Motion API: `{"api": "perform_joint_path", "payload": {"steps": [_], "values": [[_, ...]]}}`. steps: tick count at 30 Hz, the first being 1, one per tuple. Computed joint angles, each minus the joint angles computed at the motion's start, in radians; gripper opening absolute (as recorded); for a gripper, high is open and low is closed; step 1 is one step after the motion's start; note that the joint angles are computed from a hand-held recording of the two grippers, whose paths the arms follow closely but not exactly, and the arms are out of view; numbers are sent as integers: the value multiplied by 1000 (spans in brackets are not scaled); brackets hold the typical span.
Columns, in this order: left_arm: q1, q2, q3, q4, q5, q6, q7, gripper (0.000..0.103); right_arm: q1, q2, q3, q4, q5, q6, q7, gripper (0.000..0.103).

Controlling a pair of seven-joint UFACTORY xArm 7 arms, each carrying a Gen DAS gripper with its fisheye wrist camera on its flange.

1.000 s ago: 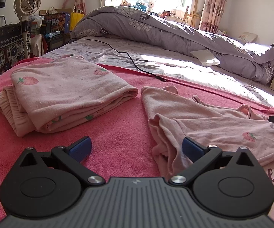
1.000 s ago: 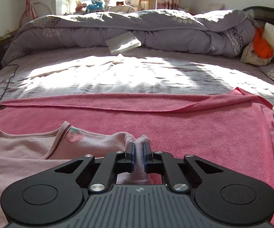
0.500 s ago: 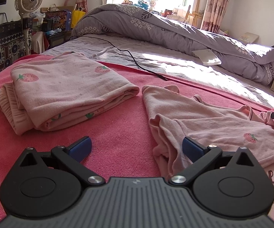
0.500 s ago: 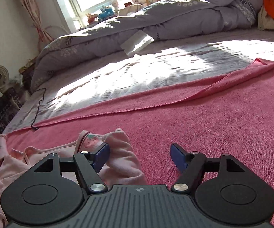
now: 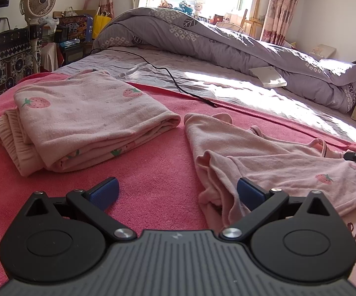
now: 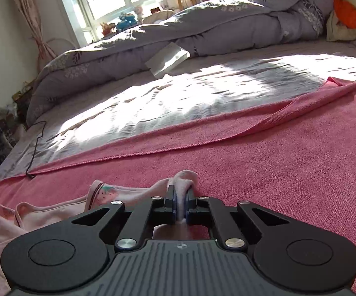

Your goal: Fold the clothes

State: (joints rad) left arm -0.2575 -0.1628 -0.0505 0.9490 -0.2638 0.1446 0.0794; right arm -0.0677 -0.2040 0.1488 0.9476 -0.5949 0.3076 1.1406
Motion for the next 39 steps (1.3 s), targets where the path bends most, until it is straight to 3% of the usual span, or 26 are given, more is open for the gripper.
{"api": "perform_joint_path", "payload": {"steps": [3, 6, 8, 10, 12, 15, 20, 23, 26, 27, 28, 30, 32, 36, 39], "values": [[-12, 3, 10, 5, -23, 8, 23, 102, -18, 37, -11, 11, -5, -13, 56, 7], [-3, 6, 3, 11, -16, 20, 13, 102, -26, 26, -49, -45, 35, -125, 89, 9], [3, 7, -2, 14, -9, 25, 4, 102, -77, -24, -21, -83, -5, -145, 151, 19], [3, 9, -2, 15, -12, 27, 5, 102, -123, -93, 4, -131, -1, -158, 171, 43], [4, 11, -2, 18, -12, 30, 5, 102, -72, -173, -33, -186, 37, -150, 55, 53], [6, 12, -3, 20, -12, 34, 4, 103, 17, -331, -56, -273, 72, -53, -147, 54], [8, 14, -5, 21, -12, 37, 3, 103, 159, -540, -77, -406, 166, 51, -357, 54], [9, 15, -6, 21, -11, 37, 2, 103, 120, -549, 12, -391, 142, 138, -422, 54], [9, 16, -6, 23, -12, 41, 2, 103, 40, -483, 99, -346, 111, 125, -446, 54], [9, 17, -6, 24, -13, 41, 4, 103, -3, -454, 137, -324, 102, 134, -426, 49], [8, 17, -5, 24, -16, 42, 6, 103, -40, -425, 170, -300, 89, 147, -404, 25], [7, 15, -4, 23, -21, 43, 11, 103, -20, -397, 156, -287, 121, 152, -403, 9], [6, 15, -3, 23, -24, 44, 13, 103, -47, -433, 211, -294, 74, 185, -367, 9], [7, 17, -3, 25, -28, 45, 17, 103, -9, -481, 178, -359, 84, 182, -352, 9], [6, 18, -2, 26, -35, 46, 22, 103, -4, -475, 191, -335, 84, 228, -392, 10]]}}
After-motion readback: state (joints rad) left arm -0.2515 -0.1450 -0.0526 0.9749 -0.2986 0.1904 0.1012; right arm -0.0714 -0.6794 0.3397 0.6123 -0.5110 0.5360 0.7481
